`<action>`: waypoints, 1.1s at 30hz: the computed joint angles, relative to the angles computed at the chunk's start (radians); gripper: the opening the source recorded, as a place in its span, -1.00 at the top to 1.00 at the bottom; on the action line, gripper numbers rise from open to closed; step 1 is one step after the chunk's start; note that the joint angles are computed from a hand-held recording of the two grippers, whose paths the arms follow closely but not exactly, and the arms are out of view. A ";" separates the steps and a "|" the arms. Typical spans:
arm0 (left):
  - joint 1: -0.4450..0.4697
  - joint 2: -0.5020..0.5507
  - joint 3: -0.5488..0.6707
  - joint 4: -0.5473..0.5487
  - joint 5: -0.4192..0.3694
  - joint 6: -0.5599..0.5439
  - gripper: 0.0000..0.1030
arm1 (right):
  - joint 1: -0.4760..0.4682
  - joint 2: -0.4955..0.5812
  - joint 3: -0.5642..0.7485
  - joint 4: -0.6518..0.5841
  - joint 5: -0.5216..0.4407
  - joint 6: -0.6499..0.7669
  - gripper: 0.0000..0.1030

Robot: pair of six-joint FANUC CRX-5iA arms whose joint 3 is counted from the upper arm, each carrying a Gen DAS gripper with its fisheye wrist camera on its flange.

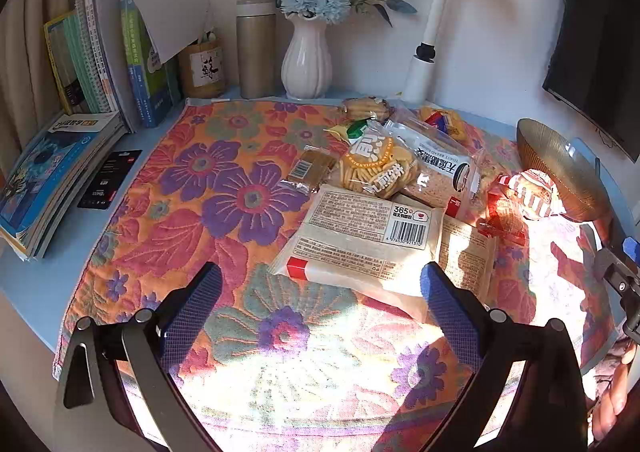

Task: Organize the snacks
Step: 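Move the left tool toward a white bread bag while the right tool approaches another, then close the left tool on one white bread bag while the right tool grasps the other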

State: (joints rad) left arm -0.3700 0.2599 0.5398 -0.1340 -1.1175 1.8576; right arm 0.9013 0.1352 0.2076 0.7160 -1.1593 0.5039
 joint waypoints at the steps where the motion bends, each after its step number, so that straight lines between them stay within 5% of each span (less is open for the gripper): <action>1: -0.007 0.015 0.001 0.013 0.008 -0.029 -0.90 | -0.011 -0.001 0.007 -0.038 0.020 0.037 -0.94; 13: -0.070 0.194 0.183 -0.073 -0.118 -0.065 -0.90 | -0.131 0.189 0.315 -0.469 0.018 0.559 -0.94; 18: -0.054 0.171 0.164 -0.104 -0.156 -0.052 -0.90 | -0.221 0.307 0.537 -0.721 -0.053 0.717 -0.94; 26: 0.057 0.019 -0.046 -0.062 -0.147 -0.071 -0.90 | -0.249 0.466 0.772 -0.817 -0.182 0.775 -0.83; 28: 0.093 0.000 -0.083 0.006 -0.133 -0.118 -0.90 | -0.257 0.496 0.821 -0.851 -0.226 0.794 -0.83; 33: 0.210 -0.043 -0.252 0.469 0.002 -0.325 -0.90 | -0.248 0.488 0.814 -0.899 -0.283 0.866 -0.83</action>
